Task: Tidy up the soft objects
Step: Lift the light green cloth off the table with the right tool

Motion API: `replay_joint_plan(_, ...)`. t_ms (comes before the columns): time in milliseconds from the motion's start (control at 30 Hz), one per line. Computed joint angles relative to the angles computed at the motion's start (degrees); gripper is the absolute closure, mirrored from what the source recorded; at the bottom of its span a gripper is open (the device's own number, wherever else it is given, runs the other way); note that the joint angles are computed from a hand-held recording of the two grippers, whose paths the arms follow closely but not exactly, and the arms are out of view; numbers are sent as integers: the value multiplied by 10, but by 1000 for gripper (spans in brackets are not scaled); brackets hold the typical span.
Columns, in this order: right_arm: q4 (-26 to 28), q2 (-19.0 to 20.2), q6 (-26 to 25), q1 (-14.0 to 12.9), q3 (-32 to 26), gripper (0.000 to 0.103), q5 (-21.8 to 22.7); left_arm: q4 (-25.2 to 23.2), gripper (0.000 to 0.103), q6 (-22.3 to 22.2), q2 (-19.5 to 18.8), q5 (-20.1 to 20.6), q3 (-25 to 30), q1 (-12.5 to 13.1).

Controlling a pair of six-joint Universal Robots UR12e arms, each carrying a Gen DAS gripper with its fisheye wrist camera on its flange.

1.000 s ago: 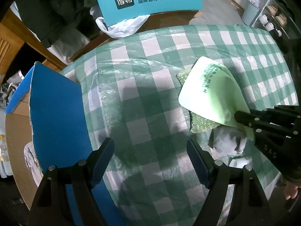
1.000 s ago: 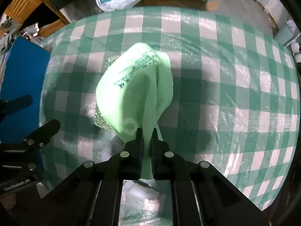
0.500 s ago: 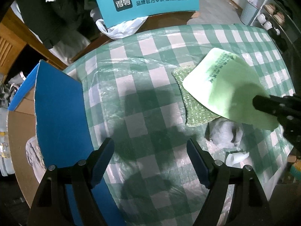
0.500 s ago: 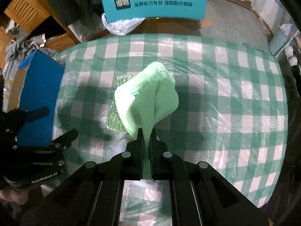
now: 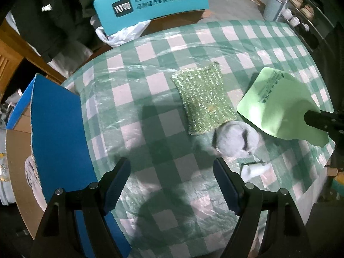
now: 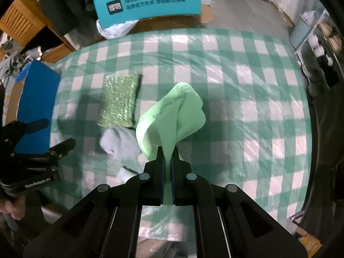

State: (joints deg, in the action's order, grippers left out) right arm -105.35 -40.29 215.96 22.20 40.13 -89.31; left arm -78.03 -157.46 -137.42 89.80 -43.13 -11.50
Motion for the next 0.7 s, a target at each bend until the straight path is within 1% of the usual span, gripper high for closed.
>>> replay_joint_plan(167,-12,-21,10,-2,43,99,5,9,22,13,12,-1,-24,-5)
replay_joint_plan(367,-24,-43,23,-4,86,99,12,6,22,23,19,-3,-39,-11)
replay_joint_plan(633,-29,-57,27,-5,115,99,18,-3,22,28,19,-11,-42,-20)
replay_joint_plan(700,-23,-57,26,-6,117,99,23,-6,22,30,19,-13,-43,-21)
